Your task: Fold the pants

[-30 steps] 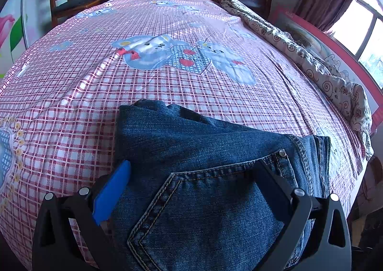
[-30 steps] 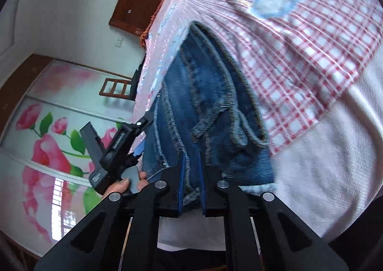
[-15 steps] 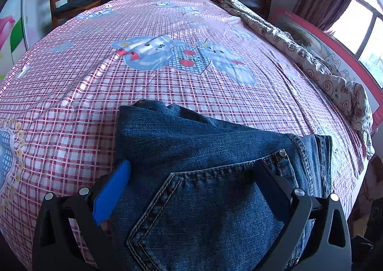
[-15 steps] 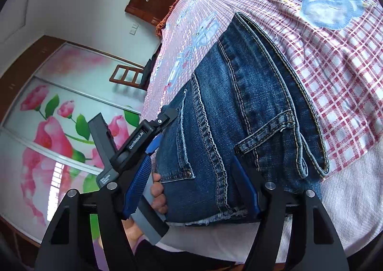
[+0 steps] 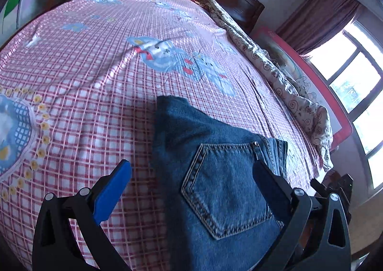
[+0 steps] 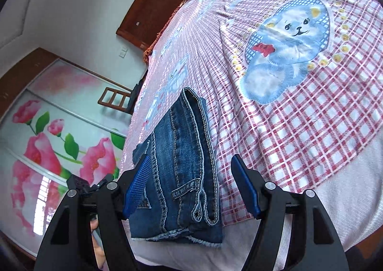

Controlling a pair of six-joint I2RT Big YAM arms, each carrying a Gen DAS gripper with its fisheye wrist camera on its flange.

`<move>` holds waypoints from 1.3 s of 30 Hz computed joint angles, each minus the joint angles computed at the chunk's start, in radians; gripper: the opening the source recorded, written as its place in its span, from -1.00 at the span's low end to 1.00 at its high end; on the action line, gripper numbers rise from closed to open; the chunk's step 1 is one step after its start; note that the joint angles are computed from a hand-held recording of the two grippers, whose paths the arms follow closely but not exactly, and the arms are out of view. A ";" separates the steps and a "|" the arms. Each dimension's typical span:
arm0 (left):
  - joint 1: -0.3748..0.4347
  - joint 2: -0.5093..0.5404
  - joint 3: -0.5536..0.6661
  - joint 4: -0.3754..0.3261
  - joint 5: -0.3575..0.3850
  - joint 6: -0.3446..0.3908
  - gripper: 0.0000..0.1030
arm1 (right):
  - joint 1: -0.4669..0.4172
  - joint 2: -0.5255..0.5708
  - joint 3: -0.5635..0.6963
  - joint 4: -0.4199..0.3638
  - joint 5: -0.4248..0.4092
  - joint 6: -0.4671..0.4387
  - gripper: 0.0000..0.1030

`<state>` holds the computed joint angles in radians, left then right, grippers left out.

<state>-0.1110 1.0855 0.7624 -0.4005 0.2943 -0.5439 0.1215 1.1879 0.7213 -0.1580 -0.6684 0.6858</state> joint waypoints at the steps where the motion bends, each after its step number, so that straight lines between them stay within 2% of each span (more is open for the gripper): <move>1: 0.012 -0.002 -0.013 0.004 0.040 0.000 0.96 | 0.005 0.015 0.008 -0.003 -0.005 -0.004 0.33; 5: 0.047 -0.002 -0.064 0.064 0.212 -0.036 0.95 | 0.028 0.059 0.029 -0.002 -0.012 -0.025 0.33; 7: 0.049 0.018 -0.073 0.083 0.298 -0.048 0.95 | 0.044 0.074 0.062 -0.058 -0.008 -0.083 0.33; 8: 0.040 0.028 -0.071 0.081 0.312 -0.050 0.95 | 0.053 0.083 0.078 -0.080 -0.024 -0.114 0.33; 9: 0.024 0.032 -0.066 0.068 0.299 -0.028 0.95 | 0.057 0.092 0.092 -0.111 -0.043 -0.153 0.33; 11: -0.008 0.048 -0.037 0.006 0.255 0.039 0.95 | 0.087 0.108 0.137 -0.223 0.006 -0.262 0.33; 12: -0.020 0.057 -0.022 -0.022 0.238 0.060 0.95 | 0.098 0.113 0.149 -0.245 0.023 -0.288 0.33; 15: -0.030 0.082 0.011 -0.067 0.237 0.062 0.95 | 0.108 0.129 0.178 -0.297 0.034 -0.319 0.33; 16: -0.032 0.088 0.021 -0.074 0.236 0.055 0.94 | 0.118 0.132 0.195 -0.337 0.060 -0.364 0.19; 17: -0.035 0.096 0.034 -0.091 0.232 0.056 0.55 | 0.131 0.135 0.216 -0.387 0.104 -0.410 -0.15; 18: -0.053 0.107 0.060 -0.152 0.163 0.070 0.07 | 0.136 0.138 0.227 -0.417 0.126 -0.433 -0.26; 19: -0.060 0.113 0.078 -0.187 0.123 0.076 -0.01 | 0.129 0.140 0.235 -0.430 0.107 -0.431 -0.40; 20: -0.056 0.108 0.079 -0.189 0.123 0.071 -0.33 | 0.118 0.145 0.239 -0.435 0.078 -0.428 -0.49; 21: -0.047 0.104 0.078 -0.183 0.141 0.054 -0.49 | 0.117 0.144 0.247 -0.448 0.076 -0.440 -0.51; 23: -0.038 0.095 0.079 -0.168 0.158 0.023 -0.63 | 0.125 0.132 0.265 -0.477 0.092 -0.479 -0.58; 26: -0.051 0.081 0.093 -0.163 0.130 0.028 -0.68 | 0.134 0.104 0.288 -0.488 0.091 -0.504 -0.61; 29: -0.050 0.074 0.120 -0.139 0.135 0.026 -0.68 | 0.157 0.092 0.340 -0.515 0.102 -0.547 -0.62; 31: -0.034 0.069 0.141 -0.131 0.132 0.050 -0.68 | 0.161 0.101 0.379 -0.520 0.101 -0.560 -0.62; 37: 0.052 0.112 0.212 -0.094 0.165 0.083 -0.68 | 0.158 0.187 0.491 -0.442 0.079 -0.513 -0.62; 39: 0.072 0.151 0.236 -0.092 0.155 0.088 -0.66 | 0.167 0.234 0.524 -0.418 0.105 -0.494 -0.62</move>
<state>-0.0388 1.2362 0.9982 -0.4920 0.4490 -0.4564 0.2883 1.4222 1.2454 -0.5756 -0.5635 0.1919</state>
